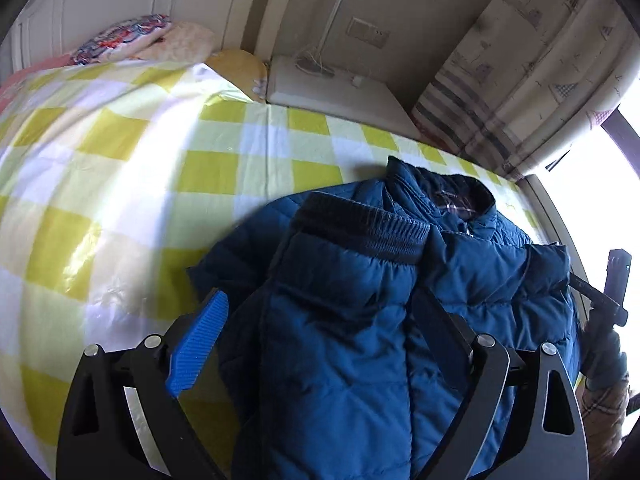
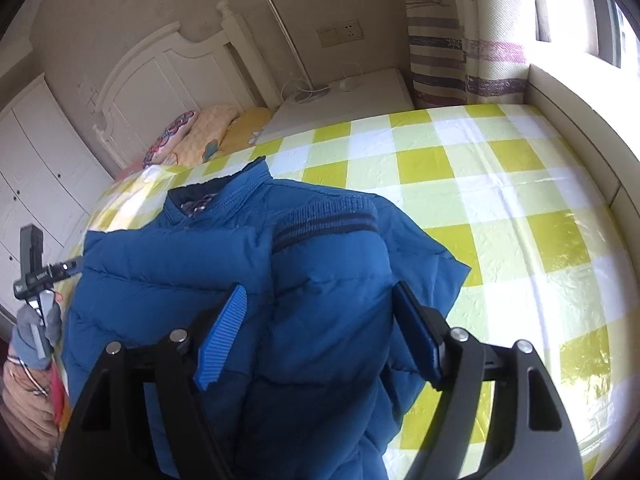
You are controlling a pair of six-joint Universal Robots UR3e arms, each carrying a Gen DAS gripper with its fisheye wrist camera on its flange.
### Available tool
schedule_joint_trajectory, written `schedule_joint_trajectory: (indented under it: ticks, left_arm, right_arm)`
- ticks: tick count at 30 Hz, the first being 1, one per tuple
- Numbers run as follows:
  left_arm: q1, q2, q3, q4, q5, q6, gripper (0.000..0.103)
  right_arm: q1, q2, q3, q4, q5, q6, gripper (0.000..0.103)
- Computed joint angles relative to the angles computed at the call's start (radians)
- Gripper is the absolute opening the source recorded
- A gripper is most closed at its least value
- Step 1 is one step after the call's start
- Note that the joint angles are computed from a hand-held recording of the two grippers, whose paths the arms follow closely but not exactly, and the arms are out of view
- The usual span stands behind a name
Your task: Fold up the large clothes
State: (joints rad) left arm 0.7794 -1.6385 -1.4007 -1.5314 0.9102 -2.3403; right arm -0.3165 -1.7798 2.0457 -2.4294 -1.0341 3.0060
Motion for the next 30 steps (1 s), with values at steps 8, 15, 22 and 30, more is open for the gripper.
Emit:
schedule_joint_trajectory:
  ticks: [8,15,22,30]
  left_arm:
    - [-0.092,-0.132,0.066,0.090,0.033,-0.086,0.089]
    - [0.032,0.170,-0.298,0.294,-0.130,0.023,0.021]
    - [0.161,0.177,0.102,-0.245,-0.263,0.175,0.020]
    - [-0.260,-0.445,0.658,0.143,0.176,-0.439,0.021]
  right_arm:
    - [0.006,0.020,0.033,-0.045,0.010,0.037,0.075]
    - [0.145,-0.069,0.117,-0.260,-0.198,0.035,0.010]
    - [0.092,-0.257,-0.052,-0.052,-0.118,-0.002,0.007]
    - [0.266,0.514,-0.772,0.111,-0.374,0.185,0.008]
